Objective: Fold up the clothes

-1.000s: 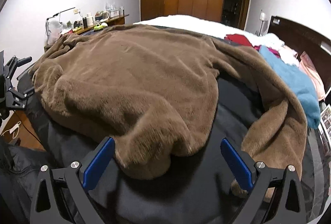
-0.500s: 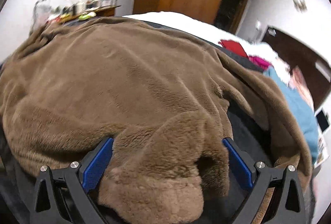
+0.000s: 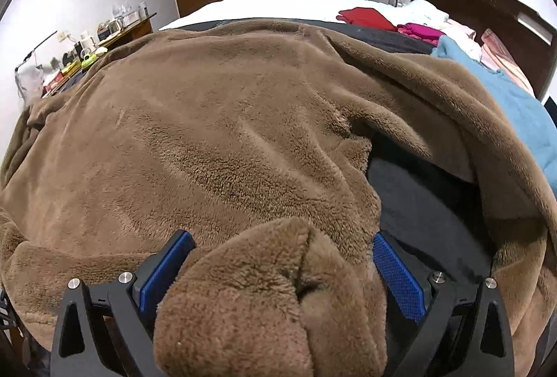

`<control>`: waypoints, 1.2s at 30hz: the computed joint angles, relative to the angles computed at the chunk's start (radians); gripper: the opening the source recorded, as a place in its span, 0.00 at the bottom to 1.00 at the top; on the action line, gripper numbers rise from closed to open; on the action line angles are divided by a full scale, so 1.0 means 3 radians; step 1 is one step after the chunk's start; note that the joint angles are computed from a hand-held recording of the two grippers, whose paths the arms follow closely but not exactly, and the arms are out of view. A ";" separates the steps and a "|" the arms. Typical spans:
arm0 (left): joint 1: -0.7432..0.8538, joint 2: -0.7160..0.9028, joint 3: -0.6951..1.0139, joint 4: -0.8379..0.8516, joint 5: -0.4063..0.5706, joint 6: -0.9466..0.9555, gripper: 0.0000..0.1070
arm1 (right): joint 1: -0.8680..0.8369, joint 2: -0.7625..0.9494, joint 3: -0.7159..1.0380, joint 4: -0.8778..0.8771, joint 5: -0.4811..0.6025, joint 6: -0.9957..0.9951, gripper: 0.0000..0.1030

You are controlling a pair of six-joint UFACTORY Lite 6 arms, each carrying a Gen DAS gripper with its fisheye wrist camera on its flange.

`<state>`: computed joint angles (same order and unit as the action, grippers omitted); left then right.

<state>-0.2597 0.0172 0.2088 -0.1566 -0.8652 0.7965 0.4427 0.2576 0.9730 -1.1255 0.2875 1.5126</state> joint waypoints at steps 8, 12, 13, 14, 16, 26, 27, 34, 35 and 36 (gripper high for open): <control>0.0337 -0.0084 0.0979 0.1121 0.1570 -0.1736 0.39 | 0.0038 -0.0353 -0.0373 -0.0900 0.0037 0.0823 1.00; 0.0494 -0.0050 0.1244 0.1980 0.1812 -0.2795 0.36 | 0.0309 -0.0837 -0.0773 -0.1644 0.0422 0.1464 1.00; 0.0499 -0.0024 0.1276 0.1988 0.1830 -0.2809 0.36 | 0.0414 -0.0961 -0.0864 -0.1739 0.0543 0.1526 1.00; 0.0490 -0.0003 0.1302 0.1953 0.1849 -0.2792 0.36 | 0.0524 -0.1082 -0.0949 -0.1810 0.0668 0.1561 1.00; 0.0399 0.0058 0.1343 0.1618 0.1874 -0.2510 0.36 | 0.0738 -0.1275 -0.1079 -0.1878 0.0840 0.1562 1.00; 0.0595 0.0126 0.1530 0.2594 0.1919 -0.3489 0.36 | 0.1487 -0.0867 -0.0655 -0.1779 0.0869 0.1175 1.00; 0.0602 0.0122 0.1529 0.2615 0.1919 -0.3509 0.36 | 0.1484 -0.0711 -0.0521 -0.1771 0.0813 0.1120 1.00; 0.0692 0.0001 0.1481 0.3110 0.1865 -0.3962 0.36 | 0.1459 0.0159 0.0411 -0.1393 0.0750 0.0628 1.00; 0.0716 -0.0008 0.1481 0.3226 0.1849 -0.4066 0.36 | 0.1445 0.0246 0.0518 -0.1302 0.0829 0.0576 1.00; 0.0738 -0.0013 0.1479 0.3329 0.1832 -0.4155 0.36 | 0.1435 0.0326 0.0620 -0.1206 0.0929 0.0532 1.00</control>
<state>-0.0382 0.0132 0.6526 0.8421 -0.3157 -0.4501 0.8731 0.3552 1.1588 -1.4874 0.5663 1.6723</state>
